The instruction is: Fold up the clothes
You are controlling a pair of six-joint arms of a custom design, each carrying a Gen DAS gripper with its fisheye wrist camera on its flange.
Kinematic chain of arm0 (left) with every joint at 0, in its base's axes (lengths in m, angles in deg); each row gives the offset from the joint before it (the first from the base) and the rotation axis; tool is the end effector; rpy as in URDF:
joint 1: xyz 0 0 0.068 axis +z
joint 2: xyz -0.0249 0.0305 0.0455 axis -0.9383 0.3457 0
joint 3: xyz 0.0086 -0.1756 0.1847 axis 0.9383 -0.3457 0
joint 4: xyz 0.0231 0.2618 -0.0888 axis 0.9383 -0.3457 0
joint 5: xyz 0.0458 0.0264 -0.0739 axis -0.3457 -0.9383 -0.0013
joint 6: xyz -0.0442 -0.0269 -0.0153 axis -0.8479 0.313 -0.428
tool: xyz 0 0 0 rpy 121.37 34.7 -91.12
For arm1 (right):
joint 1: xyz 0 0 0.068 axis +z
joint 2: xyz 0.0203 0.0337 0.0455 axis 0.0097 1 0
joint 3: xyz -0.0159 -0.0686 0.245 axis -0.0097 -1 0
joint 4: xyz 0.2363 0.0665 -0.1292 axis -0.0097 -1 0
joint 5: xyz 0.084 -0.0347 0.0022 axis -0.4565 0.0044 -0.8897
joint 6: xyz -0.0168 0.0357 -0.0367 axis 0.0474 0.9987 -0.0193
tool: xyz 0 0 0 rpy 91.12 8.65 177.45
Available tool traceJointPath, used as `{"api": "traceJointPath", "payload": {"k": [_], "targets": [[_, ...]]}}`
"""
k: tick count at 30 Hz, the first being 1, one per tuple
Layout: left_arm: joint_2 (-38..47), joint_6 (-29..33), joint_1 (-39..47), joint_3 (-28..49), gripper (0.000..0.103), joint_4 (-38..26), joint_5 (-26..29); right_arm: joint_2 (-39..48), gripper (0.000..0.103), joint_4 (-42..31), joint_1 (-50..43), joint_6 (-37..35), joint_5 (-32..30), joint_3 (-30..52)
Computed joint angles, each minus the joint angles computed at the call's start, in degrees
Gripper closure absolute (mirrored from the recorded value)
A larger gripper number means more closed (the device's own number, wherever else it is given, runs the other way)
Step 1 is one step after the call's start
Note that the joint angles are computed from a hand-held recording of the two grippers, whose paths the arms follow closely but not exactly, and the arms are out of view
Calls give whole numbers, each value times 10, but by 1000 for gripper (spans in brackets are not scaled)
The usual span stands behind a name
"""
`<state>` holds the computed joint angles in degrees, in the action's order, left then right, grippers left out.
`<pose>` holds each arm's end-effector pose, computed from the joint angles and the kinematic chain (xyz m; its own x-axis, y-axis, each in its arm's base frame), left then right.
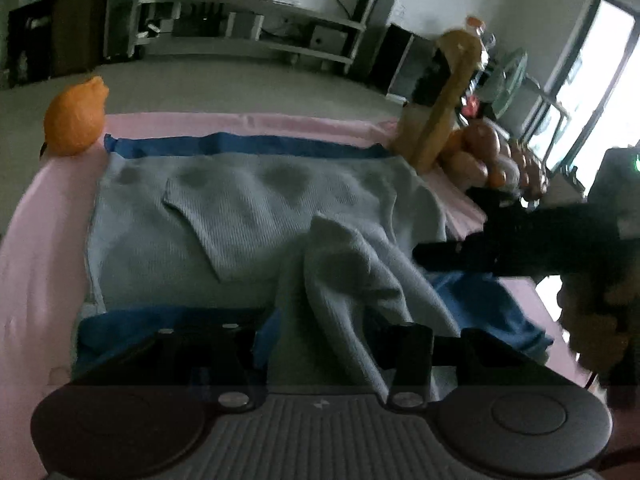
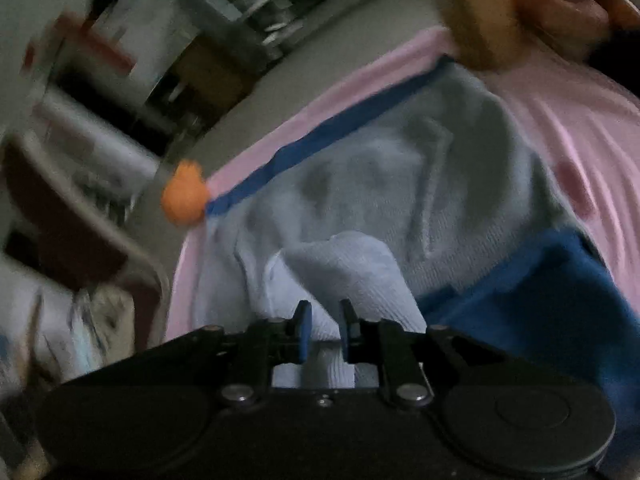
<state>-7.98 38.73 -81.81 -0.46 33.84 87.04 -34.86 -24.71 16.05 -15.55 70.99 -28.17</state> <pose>0.1614 -0.0482 0.1390 -0.7350 0.1529 -0.6606 0.4363 0.8524 -0.2881 0.1830 0.0613 0.1283 -0.8148 0.3954 -0.4240 0.0757 0.7976 0.5984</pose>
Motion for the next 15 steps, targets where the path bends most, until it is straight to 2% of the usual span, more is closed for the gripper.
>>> {"api": "traceJointPath", "payload": {"k": [2, 4, 5, 10, 11, 13, 14, 15], "targets": [[0, 9, 1, 6, 56, -26, 21, 7, 86, 25, 8, -3, -20, -3], [-29, 31, -31, 0, 56, -61, 14, 15, 76, 49, 29, -11, -15, 0], [-56, 33, -60, -11, 55, -71, -6, 21, 68, 58, 42, -17, -5, 4], [-94, 36, -136, -34, 54, -76, -65, 121, 68, 85, 127, -35, 89, 55], [-92, 40, -125, -33, 54, -77, -57, 140, 69, 80, 139, -34, 103, 67], [-86, 50, -98, -28, 54, -79, -40, 165, 84, 58, 155, -32, 129, 86], [-82, 55, -83, -26, 54, -79, -32, 166, 95, 54, 155, -31, 134, 86], [-77, 60, -72, -25, 54, -77, -25, 157, 96, 53, 149, -25, 127, 81]]}}
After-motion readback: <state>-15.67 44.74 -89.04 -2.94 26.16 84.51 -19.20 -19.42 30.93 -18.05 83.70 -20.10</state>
